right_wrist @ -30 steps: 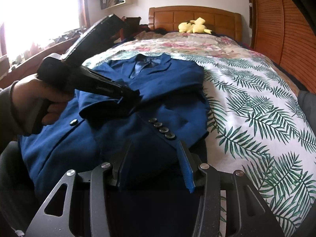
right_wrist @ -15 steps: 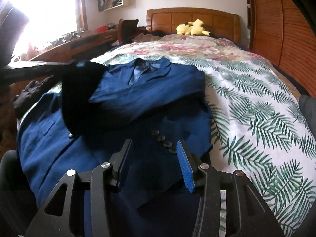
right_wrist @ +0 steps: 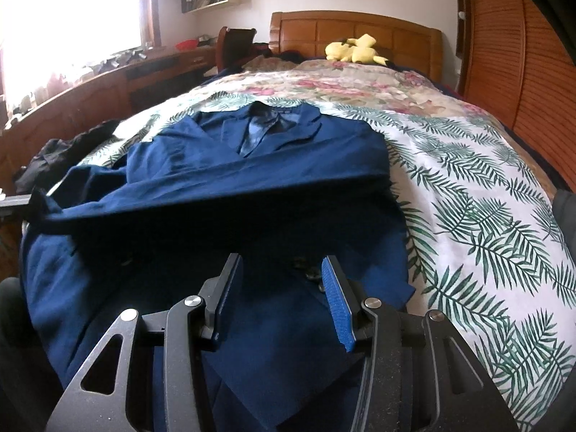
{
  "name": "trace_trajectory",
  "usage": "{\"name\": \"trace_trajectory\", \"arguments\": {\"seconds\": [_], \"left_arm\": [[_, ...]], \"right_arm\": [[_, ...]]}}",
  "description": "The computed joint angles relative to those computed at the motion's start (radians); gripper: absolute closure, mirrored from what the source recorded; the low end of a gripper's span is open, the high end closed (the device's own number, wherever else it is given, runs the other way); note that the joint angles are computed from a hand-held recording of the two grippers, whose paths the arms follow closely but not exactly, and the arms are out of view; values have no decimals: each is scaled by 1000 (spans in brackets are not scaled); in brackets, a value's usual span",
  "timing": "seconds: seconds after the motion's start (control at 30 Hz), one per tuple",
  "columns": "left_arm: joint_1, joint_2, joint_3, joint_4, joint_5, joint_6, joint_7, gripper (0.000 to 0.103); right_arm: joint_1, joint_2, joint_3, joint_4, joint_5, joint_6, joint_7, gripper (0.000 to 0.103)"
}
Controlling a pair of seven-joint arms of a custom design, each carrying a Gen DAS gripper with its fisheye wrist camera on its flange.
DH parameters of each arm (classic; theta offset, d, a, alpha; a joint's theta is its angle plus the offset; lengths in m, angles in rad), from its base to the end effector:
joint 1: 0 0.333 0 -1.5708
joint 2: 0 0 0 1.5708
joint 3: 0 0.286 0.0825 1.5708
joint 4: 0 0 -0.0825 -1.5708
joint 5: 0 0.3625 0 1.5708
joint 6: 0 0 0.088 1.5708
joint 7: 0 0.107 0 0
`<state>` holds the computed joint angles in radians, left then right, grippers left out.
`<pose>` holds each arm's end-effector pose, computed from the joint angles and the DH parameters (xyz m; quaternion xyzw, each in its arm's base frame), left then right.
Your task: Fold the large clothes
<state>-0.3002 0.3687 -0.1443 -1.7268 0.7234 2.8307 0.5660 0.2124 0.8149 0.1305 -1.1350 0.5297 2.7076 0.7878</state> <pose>0.5914 -0.3064 0.4324 -0.6423 0.6548 -0.3308 0.2220 0.7396 0.2062 0.3913 -0.8127 0.4036 -0.1786 0.3804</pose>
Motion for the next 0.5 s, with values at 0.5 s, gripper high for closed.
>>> {"name": "trace_trajectory", "arguments": {"seconds": [0.5], "left_arm": [[43, -201, 14, -256, 138, -1, -170, 101]], "right_arm": [[30, 55, -35, 65, -75, -15, 75, 57]]}}
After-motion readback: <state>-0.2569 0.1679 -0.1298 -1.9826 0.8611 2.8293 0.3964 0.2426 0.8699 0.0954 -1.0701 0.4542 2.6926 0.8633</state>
